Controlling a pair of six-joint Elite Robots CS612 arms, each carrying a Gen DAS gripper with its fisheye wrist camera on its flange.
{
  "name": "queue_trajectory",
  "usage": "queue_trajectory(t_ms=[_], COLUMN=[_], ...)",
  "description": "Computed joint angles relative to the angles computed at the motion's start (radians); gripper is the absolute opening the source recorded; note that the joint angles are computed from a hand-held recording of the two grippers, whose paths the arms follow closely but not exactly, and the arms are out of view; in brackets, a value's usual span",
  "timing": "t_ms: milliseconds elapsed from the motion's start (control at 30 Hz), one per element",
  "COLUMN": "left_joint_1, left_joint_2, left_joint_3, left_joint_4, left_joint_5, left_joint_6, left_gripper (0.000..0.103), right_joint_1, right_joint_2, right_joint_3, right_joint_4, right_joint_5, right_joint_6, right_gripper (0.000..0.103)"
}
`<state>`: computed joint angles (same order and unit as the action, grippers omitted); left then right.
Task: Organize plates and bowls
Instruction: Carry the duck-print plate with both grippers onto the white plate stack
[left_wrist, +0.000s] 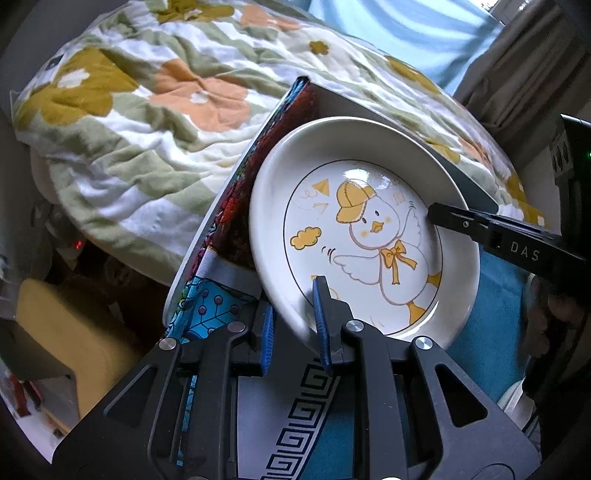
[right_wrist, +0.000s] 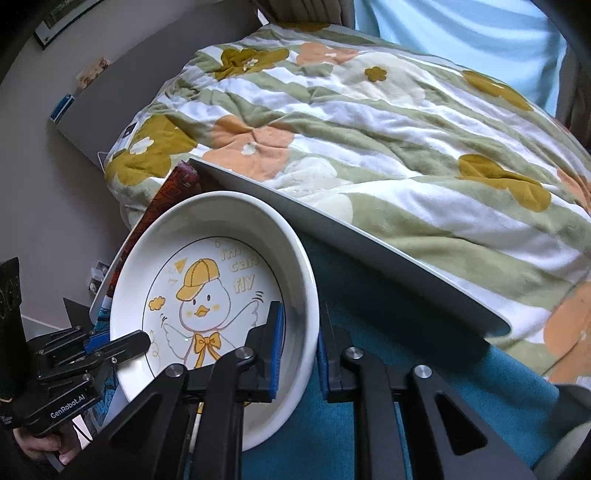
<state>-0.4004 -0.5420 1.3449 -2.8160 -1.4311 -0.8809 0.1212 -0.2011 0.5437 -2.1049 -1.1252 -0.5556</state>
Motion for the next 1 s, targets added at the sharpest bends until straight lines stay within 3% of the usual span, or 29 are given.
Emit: queue_trajectory(t_ms=[167, 400, 600, 800, 1000], left_joint_1=[-0.008, -0.034, -0.063, -0.120, -0.202], left_joint_2=[-0.026, -0.080, -0.114, -0.137, -0.144], left_joint_3=[0.016, 0.053, 0.078, 0.092, 0.090], left_joint_4=[-0.016, -0.070, -0.113, -0.132, -0.088], left_joint_5=[0.021, 0.063, 0.019, -0.003, 0.006], left_joint_6=[0.057, 0.193, 0.298, 0.359, 0.348], left_gripper=[0.017, 0.017, 0.017, 0.017, 0.017], right_joint_1=[-0.010, -0.038, -0.075, -0.129, -0.203], right_joint_2=[-0.070, -0.216, -0.349, -0.455, -0.521], right_joint_3=[0.127, 0.378, 0.616, 0.820, 0.969], right_joint_4=[-0.104, -0.313, -0.499, -0.644, -0.695], right_joint_5=[0.010, 0.006, -0.023, -0.034, -0.012], right_joint_6=[0.041, 0.161, 0.270, 0.344, 0.327], right_gripper=[0.015, 0.015, 0.015, 0.015, 0.015])
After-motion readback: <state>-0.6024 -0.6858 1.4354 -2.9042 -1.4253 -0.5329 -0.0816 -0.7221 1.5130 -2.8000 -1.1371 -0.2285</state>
